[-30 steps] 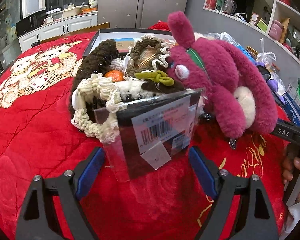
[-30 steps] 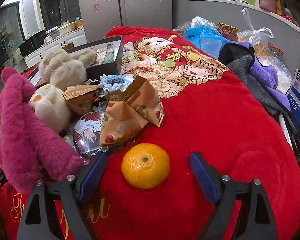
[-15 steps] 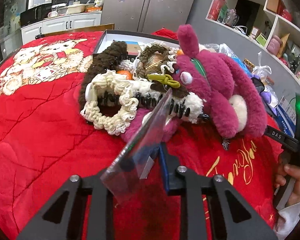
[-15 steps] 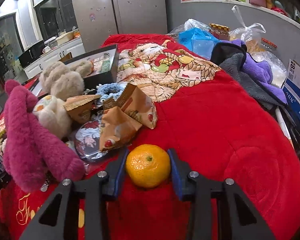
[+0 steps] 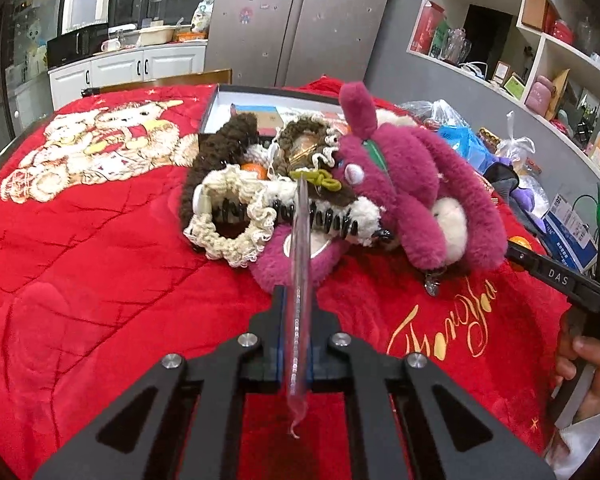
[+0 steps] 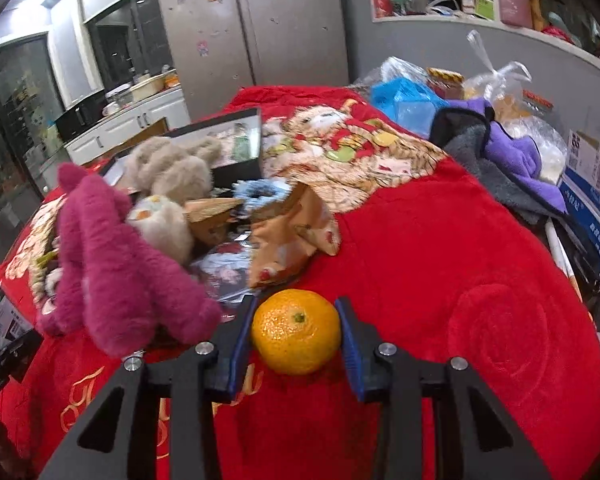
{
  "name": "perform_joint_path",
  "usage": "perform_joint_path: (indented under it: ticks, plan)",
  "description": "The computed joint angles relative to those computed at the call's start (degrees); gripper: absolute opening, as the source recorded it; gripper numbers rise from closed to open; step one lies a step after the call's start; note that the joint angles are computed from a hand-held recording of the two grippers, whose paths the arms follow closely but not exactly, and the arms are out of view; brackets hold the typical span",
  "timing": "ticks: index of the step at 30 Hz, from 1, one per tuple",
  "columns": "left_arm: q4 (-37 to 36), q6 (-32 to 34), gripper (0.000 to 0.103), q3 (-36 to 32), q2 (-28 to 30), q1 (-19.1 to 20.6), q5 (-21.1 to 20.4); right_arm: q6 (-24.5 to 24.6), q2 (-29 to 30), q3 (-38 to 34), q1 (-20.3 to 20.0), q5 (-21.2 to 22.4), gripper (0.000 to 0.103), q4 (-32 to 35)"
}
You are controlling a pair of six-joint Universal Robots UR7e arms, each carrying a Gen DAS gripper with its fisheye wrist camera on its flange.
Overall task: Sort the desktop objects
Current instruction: 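Grasp the clear barcode package with the left tool while the right tool grasps another orange, then carry the package and orange over the black-framed box with both tools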
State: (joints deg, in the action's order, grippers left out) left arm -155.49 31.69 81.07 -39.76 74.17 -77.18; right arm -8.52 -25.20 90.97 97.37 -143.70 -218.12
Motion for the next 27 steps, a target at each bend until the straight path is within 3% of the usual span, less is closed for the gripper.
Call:
perform_joint_path:
  ticks: [13, 27]
  plan:
    - [-0.86, -0.49, 0.007, 3.09, -2.86, -0.52, -0.93, -5.63, 2.39, -4.57, 4.28, 1.9, 0.04, 1.5]
    - [-0.57, -0.37, 0.007, 2.92, -3.22, -2.51, 0.19, -7.73, 4.7, -8.75, 6.5, 4.7, 0.04, 4.7]
